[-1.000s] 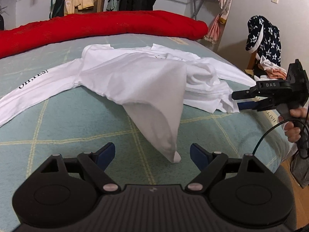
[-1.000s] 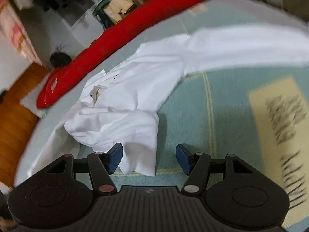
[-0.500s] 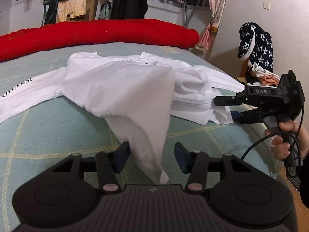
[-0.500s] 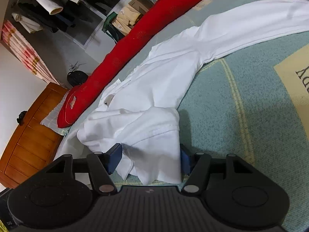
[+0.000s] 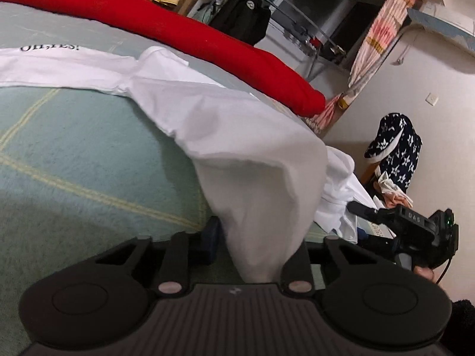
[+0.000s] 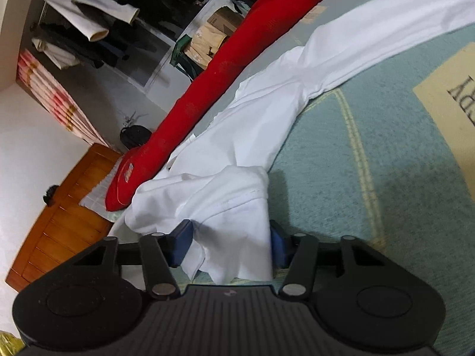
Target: Fold clothes
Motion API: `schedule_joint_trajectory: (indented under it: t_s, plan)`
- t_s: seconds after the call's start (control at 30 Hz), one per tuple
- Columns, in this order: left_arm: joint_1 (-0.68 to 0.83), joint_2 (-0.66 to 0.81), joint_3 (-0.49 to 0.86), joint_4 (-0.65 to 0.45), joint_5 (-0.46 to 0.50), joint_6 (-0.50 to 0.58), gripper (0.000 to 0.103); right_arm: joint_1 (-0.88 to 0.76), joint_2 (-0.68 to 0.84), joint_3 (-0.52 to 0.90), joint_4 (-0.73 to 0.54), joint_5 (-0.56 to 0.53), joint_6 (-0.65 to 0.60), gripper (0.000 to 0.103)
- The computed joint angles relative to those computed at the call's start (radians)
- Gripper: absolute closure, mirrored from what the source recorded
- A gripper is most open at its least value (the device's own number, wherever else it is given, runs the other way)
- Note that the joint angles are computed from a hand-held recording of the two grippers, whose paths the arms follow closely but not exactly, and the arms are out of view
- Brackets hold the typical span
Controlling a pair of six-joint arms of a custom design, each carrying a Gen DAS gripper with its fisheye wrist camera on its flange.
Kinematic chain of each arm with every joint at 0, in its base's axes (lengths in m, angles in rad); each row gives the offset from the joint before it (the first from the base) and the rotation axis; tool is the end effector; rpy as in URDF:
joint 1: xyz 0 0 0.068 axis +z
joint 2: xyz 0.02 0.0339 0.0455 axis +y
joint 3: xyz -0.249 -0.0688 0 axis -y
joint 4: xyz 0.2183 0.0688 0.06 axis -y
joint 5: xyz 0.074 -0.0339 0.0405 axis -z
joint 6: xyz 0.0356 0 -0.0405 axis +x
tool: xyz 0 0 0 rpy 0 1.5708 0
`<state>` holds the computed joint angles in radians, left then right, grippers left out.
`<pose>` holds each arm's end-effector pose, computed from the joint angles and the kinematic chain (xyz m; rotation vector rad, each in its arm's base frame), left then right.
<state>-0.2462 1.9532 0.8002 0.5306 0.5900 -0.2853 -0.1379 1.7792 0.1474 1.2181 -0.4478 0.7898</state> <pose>0.3254 -0.1022 0.1090 0.3002 2.2074 -0.9421 0.2153 -0.0143 0.0929 0.6359 1.9434 0.8593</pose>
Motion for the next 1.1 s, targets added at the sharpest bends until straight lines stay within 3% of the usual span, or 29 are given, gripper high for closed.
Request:
schedule_joint_trajectory:
  t_s: [0.1, 0.2, 0.27, 0.37, 0.53, 0.6, 0.67, 0.77, 0.97, 1.1]
  plan:
    - [0.026, 0.028, -0.018, 0.071, 0.036, -0.061, 0.083, -0.001, 0.039, -0.014, 0.063, 0.009, -0.004, 0.055]
    - [0.04, 0.052, -0.025, 0.114, 0.044, -0.118, 0.092, 0.014, 0.087, -0.038, 0.151, 0.046, -0.012, 0.061]
    - [0.043, 0.045, -0.019, 0.092, 0.037, -0.125, 0.094, 0.011, 0.074, -0.047, 0.148, 0.049, 0.002, 0.064]
    - [0.055, 0.031, -0.002, 0.042, 0.05, -0.117, 0.097, 0.013, 0.036, -0.067, 0.136, 0.018, 0.003, 0.081]
    - [0.08, 0.06, 0.02, 0.041, 0.099, -0.14, 0.097, 0.01, 0.131, -0.066, 0.239, -0.014, 0.024, 0.079]
    - [0.082, 0.039, 0.018, 0.012, 0.096, -0.133, 0.098, 0.015, 0.101, -0.062, 0.206, -0.006, 0.019, 0.084]
    - [0.086, 0.007, 0.017, -0.031, 0.098, -0.118, 0.101, 0.034, -0.011, -0.066, 0.088, 0.009, 0.003, 0.091]
    - [0.119, -0.044, 0.01, -0.076, 0.15, -0.111, 0.101, 0.055, -0.227, -0.083, -0.111, 0.027, -0.011, 0.093]
    - [0.202, -0.213, -0.009, -0.218, 0.258, -0.009, 0.101, 0.088, -0.823, -0.03, -0.747, 0.049, -0.082, 0.093]
    - [0.256, -0.337, -0.016, -0.345, 0.311, 0.077, 0.101, 0.101, -1.085, 0.058, -1.08, 0.059, -0.118, 0.094]
